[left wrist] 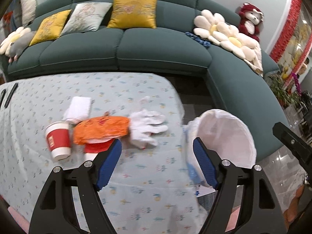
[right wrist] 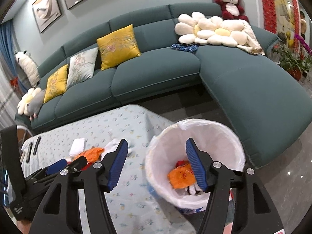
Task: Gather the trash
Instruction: 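Open both grippers over the wastebasket and move back over the table, then grasp a red paper cup with the left gripper while the right grasps another cup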
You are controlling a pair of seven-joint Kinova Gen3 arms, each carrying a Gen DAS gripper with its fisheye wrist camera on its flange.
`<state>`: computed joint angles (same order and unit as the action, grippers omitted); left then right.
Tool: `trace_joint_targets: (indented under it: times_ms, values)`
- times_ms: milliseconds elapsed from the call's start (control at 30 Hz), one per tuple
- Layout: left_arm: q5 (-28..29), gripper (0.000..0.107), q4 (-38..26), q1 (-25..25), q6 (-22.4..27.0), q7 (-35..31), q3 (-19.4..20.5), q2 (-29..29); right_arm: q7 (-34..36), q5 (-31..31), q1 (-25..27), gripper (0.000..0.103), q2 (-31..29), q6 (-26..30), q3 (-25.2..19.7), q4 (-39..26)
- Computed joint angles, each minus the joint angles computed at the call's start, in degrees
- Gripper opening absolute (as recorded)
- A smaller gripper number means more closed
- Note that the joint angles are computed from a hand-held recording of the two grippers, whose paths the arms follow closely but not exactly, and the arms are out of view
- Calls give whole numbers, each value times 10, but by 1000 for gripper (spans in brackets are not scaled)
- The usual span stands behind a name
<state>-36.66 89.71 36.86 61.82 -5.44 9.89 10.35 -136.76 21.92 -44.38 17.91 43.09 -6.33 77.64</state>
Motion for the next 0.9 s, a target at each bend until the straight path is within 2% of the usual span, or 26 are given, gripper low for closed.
trace_joint_targets:
  times_ms: [67, 133, 467, 533, 633, 900]
  values:
    - [0, 74, 25, -2, 1, 15, -3, -17, -2, -1, -8, 62, 5, 3, -4, -5]
    - [-2, 81, 46, -8, 12, 33, 0, -31, -4, -2, -19, 64, 13, 8, -7, -13]
    - [30, 85, 162, -85, 11, 62, 23, -112, 8, -23, -74, 69, 68, 44, -13, -70]
    - [42, 88, 177, -103, 9, 58, 28, -121, 14, -28, -84, 69, 84, 55, -11, -89]
    - [61, 89, 207, -132, -3, 50, 28, -138, 22, -38, -97, 69, 109, 71, -9, -116]
    - [118, 89, 258, -209, -60, -25, 5, -152, 40, -85, -118, 69, 191, 117, 0, -213]
